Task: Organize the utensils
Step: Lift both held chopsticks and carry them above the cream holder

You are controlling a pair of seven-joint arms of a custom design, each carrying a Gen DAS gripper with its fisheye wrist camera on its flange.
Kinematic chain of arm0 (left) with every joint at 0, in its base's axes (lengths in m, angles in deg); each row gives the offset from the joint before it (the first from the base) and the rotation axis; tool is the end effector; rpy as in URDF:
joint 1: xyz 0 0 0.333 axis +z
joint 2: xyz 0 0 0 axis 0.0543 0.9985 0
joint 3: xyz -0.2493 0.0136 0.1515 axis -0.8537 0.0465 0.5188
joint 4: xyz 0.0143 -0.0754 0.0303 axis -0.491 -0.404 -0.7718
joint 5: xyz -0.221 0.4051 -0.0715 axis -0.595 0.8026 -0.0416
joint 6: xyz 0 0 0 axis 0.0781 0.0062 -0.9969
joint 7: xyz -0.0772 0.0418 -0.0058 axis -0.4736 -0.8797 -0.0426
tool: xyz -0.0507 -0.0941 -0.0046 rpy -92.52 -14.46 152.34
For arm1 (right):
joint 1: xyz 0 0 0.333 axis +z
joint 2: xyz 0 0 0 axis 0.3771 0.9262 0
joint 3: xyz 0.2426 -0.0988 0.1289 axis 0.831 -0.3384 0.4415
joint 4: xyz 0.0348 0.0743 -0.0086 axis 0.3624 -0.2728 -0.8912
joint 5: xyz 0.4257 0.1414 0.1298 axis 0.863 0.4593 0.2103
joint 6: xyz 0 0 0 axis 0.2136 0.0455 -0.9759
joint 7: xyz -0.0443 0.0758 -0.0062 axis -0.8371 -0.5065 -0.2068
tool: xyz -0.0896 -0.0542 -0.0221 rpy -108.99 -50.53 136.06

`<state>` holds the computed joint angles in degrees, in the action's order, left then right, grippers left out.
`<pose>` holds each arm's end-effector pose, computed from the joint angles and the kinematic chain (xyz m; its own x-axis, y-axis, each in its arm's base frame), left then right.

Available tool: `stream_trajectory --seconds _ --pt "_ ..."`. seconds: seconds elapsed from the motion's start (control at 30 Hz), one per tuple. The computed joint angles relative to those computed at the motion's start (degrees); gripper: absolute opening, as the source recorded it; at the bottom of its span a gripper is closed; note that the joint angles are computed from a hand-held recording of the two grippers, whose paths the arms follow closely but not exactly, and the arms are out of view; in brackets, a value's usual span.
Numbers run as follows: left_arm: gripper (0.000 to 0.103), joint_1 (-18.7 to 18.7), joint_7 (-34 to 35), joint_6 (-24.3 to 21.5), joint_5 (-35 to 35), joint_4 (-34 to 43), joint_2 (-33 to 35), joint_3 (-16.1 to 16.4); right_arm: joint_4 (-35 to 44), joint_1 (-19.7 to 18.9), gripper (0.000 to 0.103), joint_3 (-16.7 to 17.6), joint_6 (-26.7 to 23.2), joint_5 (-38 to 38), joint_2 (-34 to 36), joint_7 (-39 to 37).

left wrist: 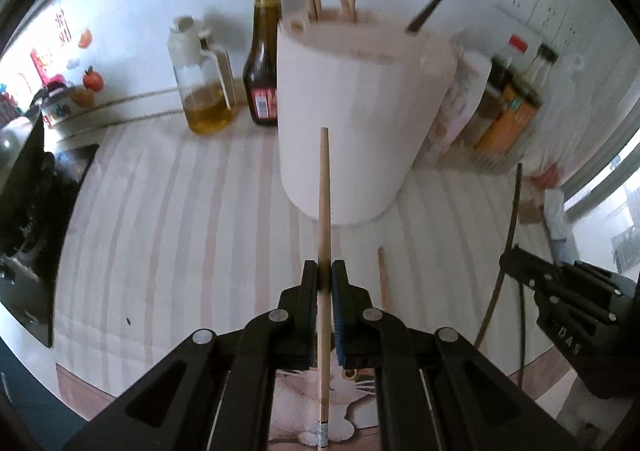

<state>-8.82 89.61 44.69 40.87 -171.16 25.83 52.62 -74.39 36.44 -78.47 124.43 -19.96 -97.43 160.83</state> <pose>0.4290 -0.2246 0.7289 -0.1061 -0.9905 0.0879 -0.8730 0.0505 -0.4851 0.4676 0.1718 0.6587 0.1011 -0.9898 -0.1006 -0.8585 -0.0357 -0.5115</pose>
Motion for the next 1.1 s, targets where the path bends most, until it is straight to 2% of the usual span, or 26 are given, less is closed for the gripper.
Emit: stream_trajectory --seconds 0.03,0.27,0.4,0.6,0.73,0.83,0.97,1.1 --pt "0.004 0.4 0.3 1.2 0.2 2.1 2.5 0.2 0.8 -0.2 0.005 0.2 0.9 -0.3 -0.2 0.4" --pt "0.004 2.1 1.3 8.0 -0.4 9.2 6.6 1.8 5.9 -0.6 0.005 0.2 7.1 -0.3 1.4 2.0" --pt "0.004 2.9 0.7 10.8 -0.3 16.2 10.5 1.7 12.5 -0.5 0.005 -0.3 9.7 0.9 4.6 2.1" --pt "0.004 4.2 -0.5 14.5 2.3 32.5 21.2 1.0 26.3 -0.8 0.005 -0.4 14.2 1.3 12.9 2.0" --pt "0.004 3.9 -1.4 13.9 6.5 46.3 31.8 0.3 36.9 -1.3 0.005 0.1 15.4 -0.9 20.3 2.5" --pt "0.004 2.5 -2.3 12.6 10.5 56.2 39.9 0.6 45.5 -1.3 0.005 0.0 14.4 -2.2 26.9 3.2" --pt "0.004 0.2 -2.1 9.9 12.1 68.0 50.0 2.1 54.9 -0.6 0.005 -0.8 12.8 -4.0 35.0 5.0" --pt "0.004 -1.6 -1.9 6.1 11.9 79.9 59.5 3.7 61.1 0.0 0.005 -1.9 12.0 -4.0 41.6 5.7"
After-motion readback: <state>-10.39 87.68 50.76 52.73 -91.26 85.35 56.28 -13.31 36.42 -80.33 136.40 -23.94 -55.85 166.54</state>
